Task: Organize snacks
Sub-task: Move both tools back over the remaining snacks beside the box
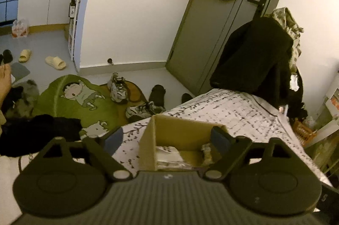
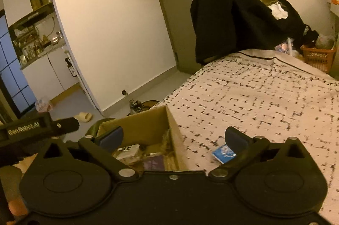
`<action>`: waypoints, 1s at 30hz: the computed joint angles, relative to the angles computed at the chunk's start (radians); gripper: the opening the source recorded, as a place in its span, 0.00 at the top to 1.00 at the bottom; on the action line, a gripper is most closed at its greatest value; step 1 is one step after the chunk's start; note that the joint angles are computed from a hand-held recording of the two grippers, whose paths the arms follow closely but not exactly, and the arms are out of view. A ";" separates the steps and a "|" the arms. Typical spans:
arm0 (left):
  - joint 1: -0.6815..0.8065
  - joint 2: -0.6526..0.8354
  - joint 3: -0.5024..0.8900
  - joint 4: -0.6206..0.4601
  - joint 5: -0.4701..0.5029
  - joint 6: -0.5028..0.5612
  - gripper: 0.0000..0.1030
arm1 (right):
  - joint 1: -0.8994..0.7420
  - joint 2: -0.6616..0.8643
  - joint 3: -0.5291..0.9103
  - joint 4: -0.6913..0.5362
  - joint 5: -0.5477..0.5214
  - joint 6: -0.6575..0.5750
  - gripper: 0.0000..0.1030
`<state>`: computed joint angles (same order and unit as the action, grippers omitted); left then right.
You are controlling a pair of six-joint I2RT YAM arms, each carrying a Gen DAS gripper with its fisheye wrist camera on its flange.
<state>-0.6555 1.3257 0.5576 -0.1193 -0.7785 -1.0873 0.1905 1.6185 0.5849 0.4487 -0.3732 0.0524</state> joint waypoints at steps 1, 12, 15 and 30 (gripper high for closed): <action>-0.005 -0.004 0.009 -0.014 0.006 -0.007 0.12 | -0.016 -0.008 -0.005 -0.005 -0.014 -0.005 0.00; -0.093 -0.019 0.064 -0.095 -0.028 -0.060 0.00 | -0.204 -0.044 -0.081 0.016 -0.131 -0.057 0.00; -0.118 -0.003 0.081 -0.100 -0.048 -0.050 0.00 | -0.251 -0.043 -0.093 0.016 -0.163 -0.080 0.00; -0.239 0.168 0.193 0.009 -0.047 0.006 0.00 | -0.389 -0.047 -0.081 -0.067 -0.200 -0.154 0.00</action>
<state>-0.8944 1.4939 0.7501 -0.1099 -0.8257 -1.0810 -0.1990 1.5715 0.5041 0.3814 -0.5735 -0.1017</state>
